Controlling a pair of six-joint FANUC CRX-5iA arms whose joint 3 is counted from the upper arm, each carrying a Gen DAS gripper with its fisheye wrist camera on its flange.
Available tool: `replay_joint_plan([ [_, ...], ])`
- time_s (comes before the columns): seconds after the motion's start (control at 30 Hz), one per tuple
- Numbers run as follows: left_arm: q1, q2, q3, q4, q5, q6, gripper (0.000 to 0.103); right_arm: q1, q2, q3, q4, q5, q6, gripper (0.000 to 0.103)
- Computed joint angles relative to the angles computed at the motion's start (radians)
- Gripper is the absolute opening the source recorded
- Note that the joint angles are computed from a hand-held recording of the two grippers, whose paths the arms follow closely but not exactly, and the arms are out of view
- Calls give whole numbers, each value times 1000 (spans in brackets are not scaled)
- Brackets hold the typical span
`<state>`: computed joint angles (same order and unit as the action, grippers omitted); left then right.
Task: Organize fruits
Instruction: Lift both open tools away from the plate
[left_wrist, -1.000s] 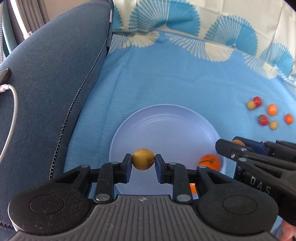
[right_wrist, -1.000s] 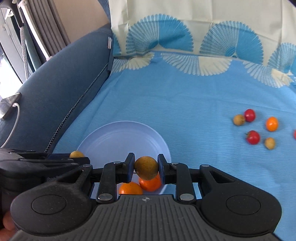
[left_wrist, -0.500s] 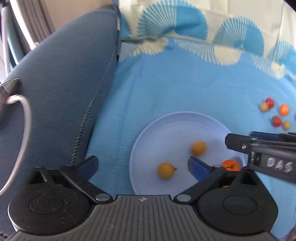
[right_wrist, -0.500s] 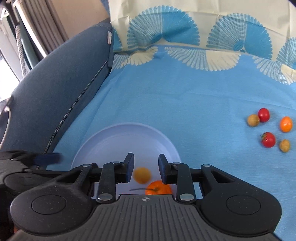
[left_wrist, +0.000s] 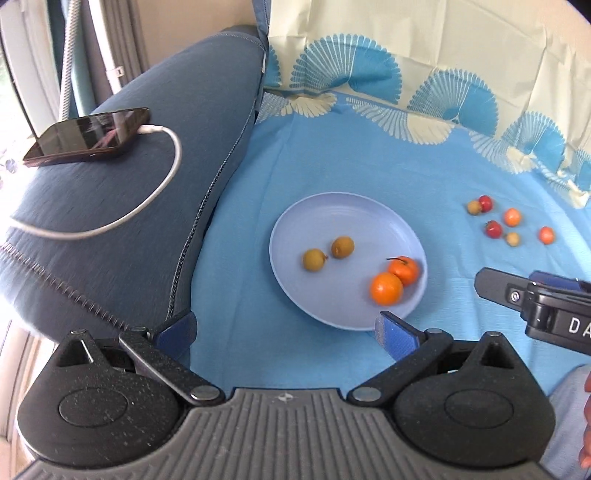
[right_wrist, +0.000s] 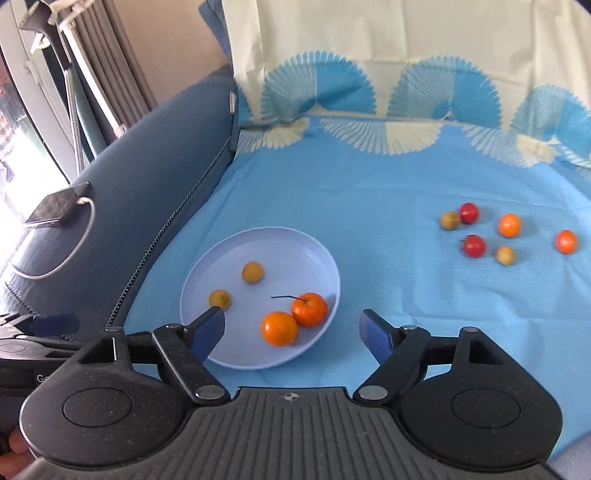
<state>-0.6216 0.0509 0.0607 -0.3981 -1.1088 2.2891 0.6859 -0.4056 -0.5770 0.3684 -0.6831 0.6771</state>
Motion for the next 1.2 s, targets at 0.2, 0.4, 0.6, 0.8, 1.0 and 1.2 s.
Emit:
replay_joint_plan([
  [0.2,-75,-70,-13,-76,-25,62,103,124,-164,-112,179,-91,-210,92],
  [0.4,-141,-95,1,-142,-55,113,103,229,-273,-185,301,-154,-307,97],
  [0.6,-200,-113,15,-195,-77,142,103,295,-348,-227,390,-213,-397,100],
  [0.8,-249,-119,27,-237,-97,158,103,346,-406,-259,444,-264,-472,100],
  [1.0,-271,-119,36,-252,-117,173,103,371,-434,-273,468,-284,-499,100],
  [1.2,-278,-118,41,-259,-122,167,103,385,-450,-281,486,-297,-516,100],
])
